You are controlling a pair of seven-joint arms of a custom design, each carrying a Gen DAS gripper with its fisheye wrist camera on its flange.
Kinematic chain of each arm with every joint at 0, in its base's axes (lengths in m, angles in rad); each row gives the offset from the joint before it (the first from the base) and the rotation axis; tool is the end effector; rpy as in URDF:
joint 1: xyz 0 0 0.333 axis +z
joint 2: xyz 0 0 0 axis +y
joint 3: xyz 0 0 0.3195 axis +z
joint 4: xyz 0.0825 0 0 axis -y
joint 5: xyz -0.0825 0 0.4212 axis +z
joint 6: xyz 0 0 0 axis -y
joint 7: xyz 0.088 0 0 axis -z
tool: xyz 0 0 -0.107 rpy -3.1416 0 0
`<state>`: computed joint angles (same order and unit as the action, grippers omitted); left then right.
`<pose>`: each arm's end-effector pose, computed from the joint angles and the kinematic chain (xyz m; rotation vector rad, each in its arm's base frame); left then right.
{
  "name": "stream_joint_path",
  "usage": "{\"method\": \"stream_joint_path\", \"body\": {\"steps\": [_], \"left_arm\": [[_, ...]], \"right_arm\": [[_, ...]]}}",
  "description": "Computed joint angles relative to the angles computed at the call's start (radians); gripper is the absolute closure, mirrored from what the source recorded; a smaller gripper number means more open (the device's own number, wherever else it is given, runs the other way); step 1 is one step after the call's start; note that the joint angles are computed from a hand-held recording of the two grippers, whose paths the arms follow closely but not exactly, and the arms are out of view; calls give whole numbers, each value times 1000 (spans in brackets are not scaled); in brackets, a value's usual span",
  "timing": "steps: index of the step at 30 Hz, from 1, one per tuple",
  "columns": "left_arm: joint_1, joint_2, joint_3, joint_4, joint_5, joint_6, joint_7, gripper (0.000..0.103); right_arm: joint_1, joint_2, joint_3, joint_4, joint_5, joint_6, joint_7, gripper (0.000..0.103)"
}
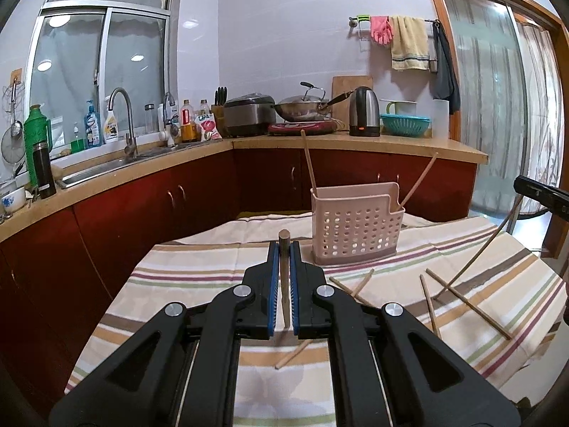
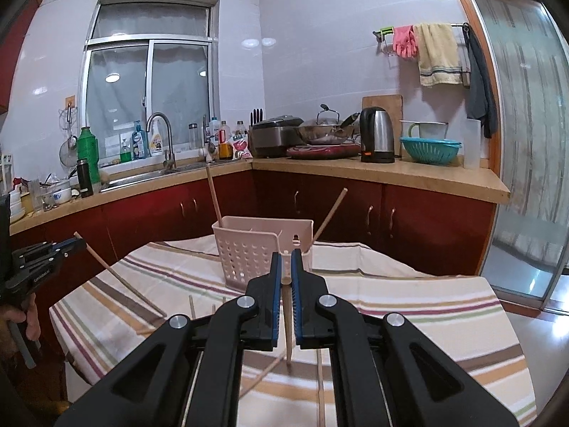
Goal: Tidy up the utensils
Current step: 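Lift the left tool's chopstick toward the caddy while the right tool carries its own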
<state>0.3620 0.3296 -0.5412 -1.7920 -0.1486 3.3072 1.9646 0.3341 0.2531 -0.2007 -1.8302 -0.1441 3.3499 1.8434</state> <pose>0.7061 -0.0616 0.5251 -1.2631 1.6551 -1.0948 0.6839 0.1223 0.5403 -1.4437 1.3505 -0.8956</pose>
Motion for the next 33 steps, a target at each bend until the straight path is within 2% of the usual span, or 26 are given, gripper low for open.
{"method": "stream_joint_path", "body": {"steps": [3,5,11,14,18,24,26,29,33], "left_arm": [[-42,21,37,38,-2,-6,3,96],[-73,35,65,64,-5,-8,10,96],[-108,64,90,108,-16,-8,28,96],[-146,73,127,126,-23,-5,32,96],[-180,91,161,159,-32,-9,36,96],[-209,124,188,216,-49,-23,43,96],[-210,130,188,228,-56,-28,47,96],[-192,134,165,236,-64,-24,57,96],[-124,142,82,249,-70,-37,74,96]], "right_arm": [[-46,26,45,39,-17,-14,12,97],[-52,39,49,56,-28,-23,21,97],[-93,67,84,92,-64,-53,55,97],[-109,77,99,100,-83,-60,70,97],[-90,93,75,117,-101,-62,88,97],[-107,111,90,143,-116,-65,105,97],[-109,117,92,153,-119,-71,111,97],[-141,119,129,164,-127,-79,109,97],[-193,110,193,170,-135,-81,100,97]]}}
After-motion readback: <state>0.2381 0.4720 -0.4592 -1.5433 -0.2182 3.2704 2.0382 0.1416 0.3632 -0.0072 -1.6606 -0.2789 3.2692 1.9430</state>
